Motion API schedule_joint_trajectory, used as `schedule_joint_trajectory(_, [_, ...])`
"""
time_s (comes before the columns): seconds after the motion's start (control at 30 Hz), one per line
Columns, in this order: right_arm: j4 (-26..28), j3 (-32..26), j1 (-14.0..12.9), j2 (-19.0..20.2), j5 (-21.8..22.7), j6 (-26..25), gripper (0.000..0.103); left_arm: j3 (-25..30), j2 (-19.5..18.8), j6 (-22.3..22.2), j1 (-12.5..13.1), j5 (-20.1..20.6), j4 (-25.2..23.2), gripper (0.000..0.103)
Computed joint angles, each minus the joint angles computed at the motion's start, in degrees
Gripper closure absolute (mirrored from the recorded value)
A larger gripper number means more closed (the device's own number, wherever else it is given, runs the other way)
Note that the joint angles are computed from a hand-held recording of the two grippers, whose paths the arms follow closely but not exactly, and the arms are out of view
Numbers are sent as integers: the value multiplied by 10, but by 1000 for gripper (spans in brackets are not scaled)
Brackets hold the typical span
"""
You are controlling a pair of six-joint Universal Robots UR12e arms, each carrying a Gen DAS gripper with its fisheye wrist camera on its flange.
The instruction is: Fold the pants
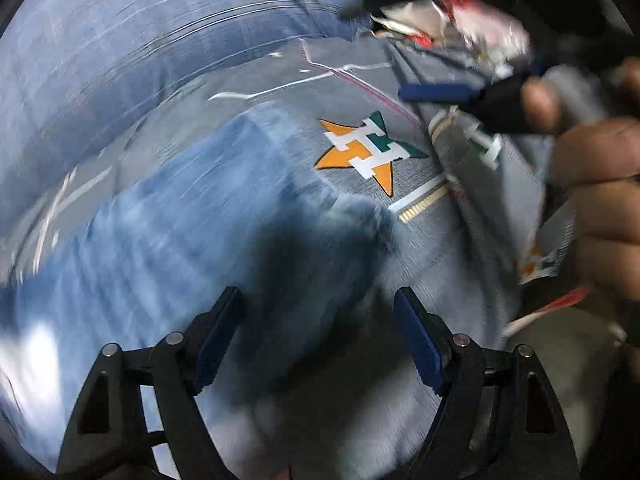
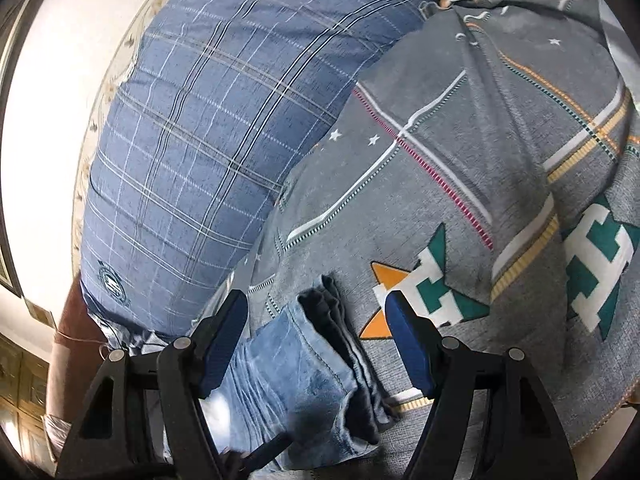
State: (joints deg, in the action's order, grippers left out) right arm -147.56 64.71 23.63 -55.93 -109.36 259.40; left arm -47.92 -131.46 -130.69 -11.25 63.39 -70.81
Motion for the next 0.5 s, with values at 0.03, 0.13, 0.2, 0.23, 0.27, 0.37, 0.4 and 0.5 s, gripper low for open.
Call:
schedule_joint_trajectory(0.03, [-9, 8, 0, -4, -5, 5, 30, 0, -3, -1, -5, 13, 13, 28])
schedule_joint_trajectory(0.13, [-25, 23, -1, -11, -7, 13, 30, 7, -12, -15, -12, 31, 40, 32])
schedule_joint_trajectory(0.2, [-34, 27, -3, -11, -2, 17, 30, 7, -12, -10, -11, 27, 45, 39])
schedule_joint_trajectory(0.23, [-40, 30, -4, -12, 3, 19, 30, 7, -12, -8, -11, 25, 46, 44])
schedule_joint_trajectory(0.27, [-44, 32, -4, -12, 6, 20, 30, 2, -10, -5, -10, 24, 52, 49])
schedule_joint_trajectory(0.37, [-52, 34, -7, -11, 23, 23, 30, 12, -16, -11, -8, 13, 40, 68])
schedule_joint_trajectory(0.4, [-55, 34, -8, -9, 31, 25, 30, 31, -23, -20, -6, -3, 11, 76])
schedule_joint_trajectory(0.5, [-73, 35, -13, -5, 69, 22, 30, 102, -53, -73, 10, -74, -95, 89])
